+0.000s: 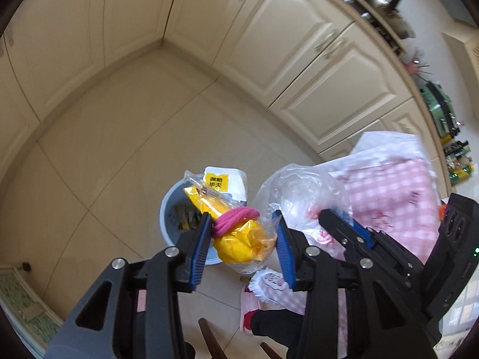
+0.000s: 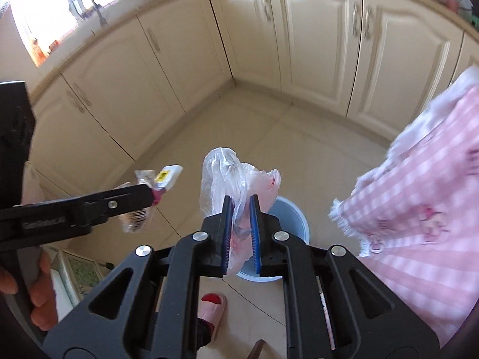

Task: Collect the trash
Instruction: 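Carry the candy wrappers and plastic bag over the blue bucket, then open both tools to drop the wrappers and bag into the bucket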

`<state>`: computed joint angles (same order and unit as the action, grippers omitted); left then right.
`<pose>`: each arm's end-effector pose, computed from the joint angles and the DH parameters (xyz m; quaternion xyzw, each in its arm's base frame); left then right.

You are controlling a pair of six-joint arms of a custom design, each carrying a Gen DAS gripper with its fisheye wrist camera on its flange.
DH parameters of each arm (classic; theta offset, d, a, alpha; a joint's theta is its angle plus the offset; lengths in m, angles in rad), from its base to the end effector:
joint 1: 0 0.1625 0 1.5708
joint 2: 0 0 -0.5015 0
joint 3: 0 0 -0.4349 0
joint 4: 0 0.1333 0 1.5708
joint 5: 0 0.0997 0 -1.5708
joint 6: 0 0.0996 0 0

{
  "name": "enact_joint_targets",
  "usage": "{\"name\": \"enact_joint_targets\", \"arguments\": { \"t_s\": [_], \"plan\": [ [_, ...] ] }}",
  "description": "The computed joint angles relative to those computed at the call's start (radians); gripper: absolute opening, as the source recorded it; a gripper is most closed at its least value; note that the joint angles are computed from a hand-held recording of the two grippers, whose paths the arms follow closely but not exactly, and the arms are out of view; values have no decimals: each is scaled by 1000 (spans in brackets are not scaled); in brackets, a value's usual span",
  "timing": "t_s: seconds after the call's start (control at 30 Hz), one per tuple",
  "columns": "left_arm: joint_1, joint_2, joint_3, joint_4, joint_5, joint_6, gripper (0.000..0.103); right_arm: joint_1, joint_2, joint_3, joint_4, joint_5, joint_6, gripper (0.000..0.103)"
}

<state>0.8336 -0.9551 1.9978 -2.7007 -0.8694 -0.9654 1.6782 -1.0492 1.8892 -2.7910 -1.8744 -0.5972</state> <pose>-0.2670 -0.5879 0.1291 -0.1217 0.9304 -0.2851 0.1954 0.1745 -0.6531 0.2222 0.3081 -0.9209 0.1452 0.1894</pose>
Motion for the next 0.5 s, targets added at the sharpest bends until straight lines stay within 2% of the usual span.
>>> {"name": "enact_joint_targets", "arguments": {
  "t_s": [0.17, 0.27, 0.43, 0.5],
  "plan": [
    [60, 48, -12, -27, -37, 9, 40, -21, 83, -34, -42, -48, -17, 20],
    [88, 78, -29, -48, -61, 26, 40, -34, 111, -52, -41, -59, -19, 49],
    [125, 127, -60, -49, -102, 40, 40, -37, 129, -48, -108, -122, -60, 49],
    [136, 143, -71, -44, -114, 39, 40, -39, 130, -41, -132, -146, -51, 52]
  ]
}}
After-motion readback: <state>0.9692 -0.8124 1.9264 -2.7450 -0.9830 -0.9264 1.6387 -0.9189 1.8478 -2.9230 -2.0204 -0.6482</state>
